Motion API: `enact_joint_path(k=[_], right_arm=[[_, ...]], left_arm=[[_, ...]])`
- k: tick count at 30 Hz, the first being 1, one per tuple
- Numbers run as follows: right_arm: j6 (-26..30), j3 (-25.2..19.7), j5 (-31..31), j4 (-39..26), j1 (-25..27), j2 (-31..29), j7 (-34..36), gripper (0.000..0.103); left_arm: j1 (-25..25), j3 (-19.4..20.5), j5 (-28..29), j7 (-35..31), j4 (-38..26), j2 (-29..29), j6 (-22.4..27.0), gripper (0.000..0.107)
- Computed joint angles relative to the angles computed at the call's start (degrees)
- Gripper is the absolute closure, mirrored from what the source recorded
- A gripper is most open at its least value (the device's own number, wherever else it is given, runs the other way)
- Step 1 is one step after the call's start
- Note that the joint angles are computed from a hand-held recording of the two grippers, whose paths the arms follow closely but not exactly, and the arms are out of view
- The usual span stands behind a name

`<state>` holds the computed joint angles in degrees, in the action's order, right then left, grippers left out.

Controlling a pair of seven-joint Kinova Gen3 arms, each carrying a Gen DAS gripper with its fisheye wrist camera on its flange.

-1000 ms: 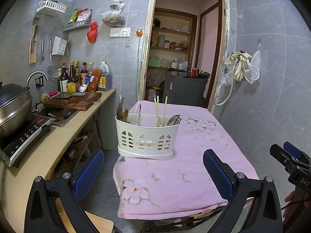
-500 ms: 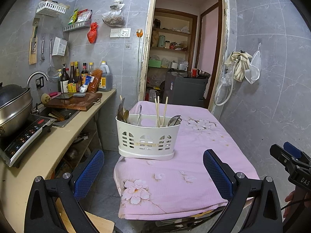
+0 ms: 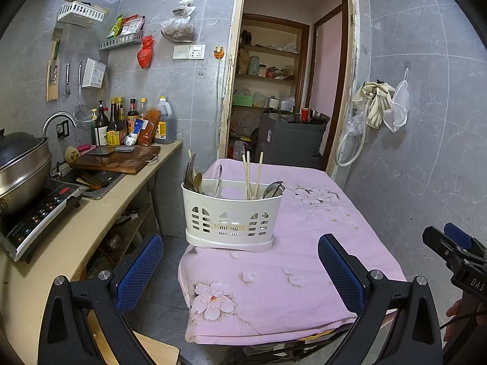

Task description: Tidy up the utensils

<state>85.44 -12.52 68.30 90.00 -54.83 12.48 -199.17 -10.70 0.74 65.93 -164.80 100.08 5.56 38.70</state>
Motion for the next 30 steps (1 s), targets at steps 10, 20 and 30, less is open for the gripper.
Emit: enact_joint_path(k=[10,20,30], right_arm=[[-0.1,0.0,-0.1,0.0,0.0,0.0,0.0,0.001],[-0.2,0.1,0.1,0.1,-0.1,0.3,-0.2,0.001],[-0.6,0.2,0.0,-0.1,-0.1,0.5,-0.1,0.001]], left_arm=[[0.0,0.0,0.0,0.1,0.0,0.0,-0.1,0.005],[0.0,0.0,0.2,0.0,0.2,0.0,0.0,0.005],[0.1,-0.1,0.0,0.1,0.2,-0.1,0.0,0.005]])
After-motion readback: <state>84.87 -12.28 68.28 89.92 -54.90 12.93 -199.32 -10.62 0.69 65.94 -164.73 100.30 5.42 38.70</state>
